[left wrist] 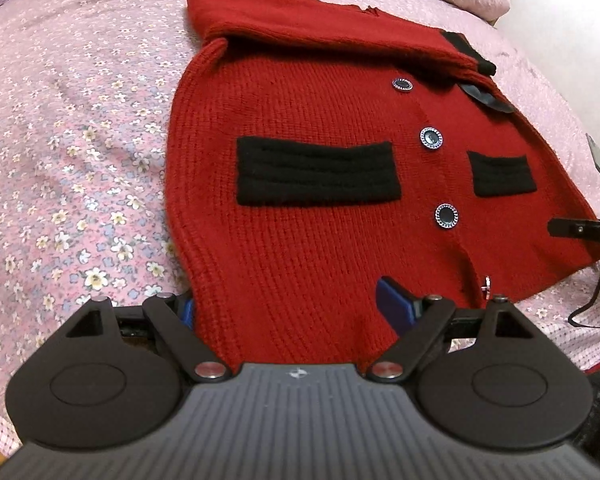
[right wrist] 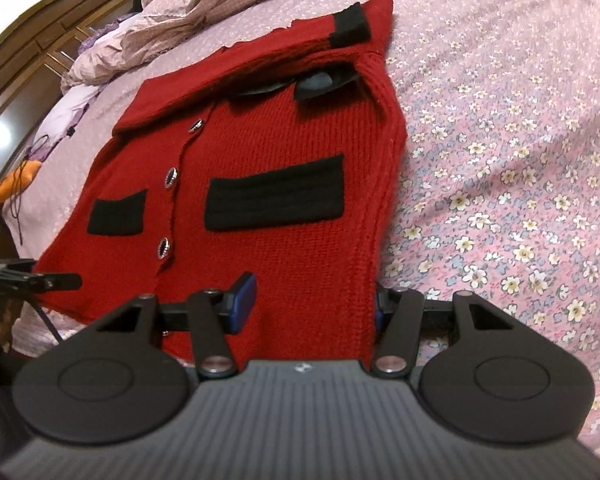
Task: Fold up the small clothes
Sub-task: 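Move both tools to the cardigan's ribbed hem and grasp it, then lift the hem with both tools and fold it toward the collar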
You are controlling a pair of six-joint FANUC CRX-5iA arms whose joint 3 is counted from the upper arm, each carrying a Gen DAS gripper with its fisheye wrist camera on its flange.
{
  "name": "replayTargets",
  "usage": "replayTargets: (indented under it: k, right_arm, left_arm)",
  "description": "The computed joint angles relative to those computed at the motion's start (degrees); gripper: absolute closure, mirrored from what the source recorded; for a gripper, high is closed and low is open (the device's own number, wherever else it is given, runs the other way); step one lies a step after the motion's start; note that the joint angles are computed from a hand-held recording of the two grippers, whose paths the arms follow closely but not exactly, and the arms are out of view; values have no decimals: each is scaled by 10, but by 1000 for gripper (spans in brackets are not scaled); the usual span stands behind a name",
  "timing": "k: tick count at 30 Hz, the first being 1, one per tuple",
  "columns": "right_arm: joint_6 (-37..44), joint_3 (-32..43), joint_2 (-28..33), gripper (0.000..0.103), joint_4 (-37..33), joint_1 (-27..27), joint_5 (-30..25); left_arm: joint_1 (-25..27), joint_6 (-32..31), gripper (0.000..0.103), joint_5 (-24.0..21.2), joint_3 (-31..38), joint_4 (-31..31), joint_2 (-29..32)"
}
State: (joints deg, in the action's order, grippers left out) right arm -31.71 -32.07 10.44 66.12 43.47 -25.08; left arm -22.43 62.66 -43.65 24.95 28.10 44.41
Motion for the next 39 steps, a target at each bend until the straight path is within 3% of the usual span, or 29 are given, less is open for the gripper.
replayTargets:
  k: [5, 12, 16, 20, 22, 24, 26, 28, 37, 39]
  right_arm:
    - [-13, -5, 0, 48, 17, -6, 10]
    - [-3, -5, 2, 48, 28, -4, 8]
    - [12, 1, 8, 66, 14, 5, -14]
    - [-28, -11, 2, 81, 34, -2, -10]
    - [-63, -22, -3, 85, 64, -10, 0]
    - [-134, -42, -12, 91, 140, -27, 10]
    - [-216, -60, -23, 92, 236, -49, 23]
    - [-264, -67, -30, 93, 289, -63, 28]
    - [-396, -71, -32, 93, 426, -109, 58]
    - [-463, -74, -36, 93, 493, -130, 68]
  left_arm:
    - [-6, 17, 17, 20, -3, -6, 1]
    - [-9, 46, 31, 26, -2, -40, -5]
    - [-4, 35, 32, 22, -4, -16, -2]
    - [-2, 27, 32, 13, 1, -14, 1]
    - [-5, 44, 40, 26, -6, -26, -6]
    - [-7, 72, 57, 35, -7, -54, -13]
    - [-3, 81, 62, 37, -14, -43, -15]
    - [3, 71, 62, 32, -18, -21, -13]
    - [0, 69, 61, 11, 8, -32, 1]
    - [-1, 72, 80, 18, 4, -36, -3]
